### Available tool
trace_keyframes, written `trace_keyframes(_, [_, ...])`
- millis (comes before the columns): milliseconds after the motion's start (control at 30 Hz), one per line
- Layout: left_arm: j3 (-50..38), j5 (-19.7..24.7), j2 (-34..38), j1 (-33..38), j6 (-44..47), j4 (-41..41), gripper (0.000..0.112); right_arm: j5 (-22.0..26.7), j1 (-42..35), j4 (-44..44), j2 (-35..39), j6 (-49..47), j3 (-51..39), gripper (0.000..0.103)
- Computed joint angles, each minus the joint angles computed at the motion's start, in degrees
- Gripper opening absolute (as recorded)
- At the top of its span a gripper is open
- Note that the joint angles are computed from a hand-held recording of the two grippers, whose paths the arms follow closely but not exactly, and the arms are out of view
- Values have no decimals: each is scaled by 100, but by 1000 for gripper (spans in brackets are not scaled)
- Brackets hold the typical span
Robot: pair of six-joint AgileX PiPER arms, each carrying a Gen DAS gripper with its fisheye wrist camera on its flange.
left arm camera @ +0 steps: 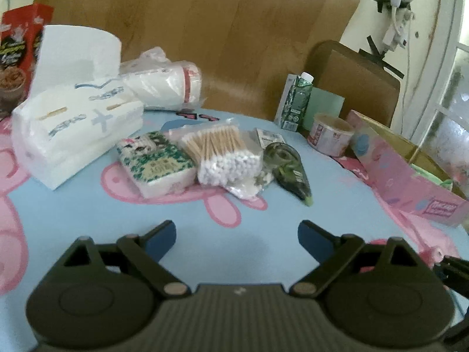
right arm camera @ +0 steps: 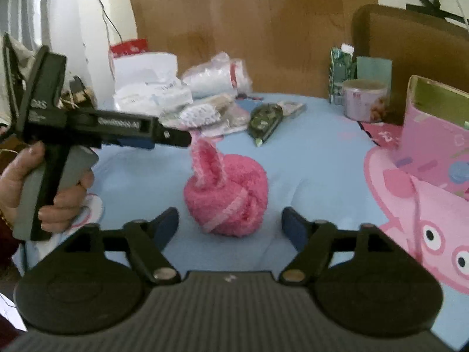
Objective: Organize soft objects
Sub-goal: 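Grasp the pink knitted bunny with the right gripper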
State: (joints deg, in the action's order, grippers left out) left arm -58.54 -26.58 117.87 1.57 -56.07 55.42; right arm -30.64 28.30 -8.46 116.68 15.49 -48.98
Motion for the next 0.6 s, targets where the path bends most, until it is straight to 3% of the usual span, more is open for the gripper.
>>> trace_keyframes(133, [453,-1063,-470,380,-1111,1168,90,-387,-8,194,-95,-160,335,87])
trace_keyframes(233, [594,-1435,-750,355,-1538,1725,85,-608,-133,82,-82,-106,461,87])
trace_keyframes(300, [661,-1475,-856,181,-1503,1792,81,-617,-175,15,-65,-65,424,87])
trace_keyframes(433, [425,-1038,-690,-284,-1820,2104,81,-150,-114,-173,82,6,-11,85])
trace_keyframes(467, [308,-907,-580,-381,-2030,2237,79,-16,-104,-283,146,35,-144,82])
trace_keyframes(500, [156,-867,-448,-456,-2362,2482,65,153,-100,-415,233,91,-321,61])
trace_keyframes(533, [-114,-953,-245,-498,-2882,2947,47,249,-54,-376,305,16,-435,48])
trace_keyframes(600, [-472,-797,-53,-689,-3535,3429,45,126,38,166,329,-548,-443,46])
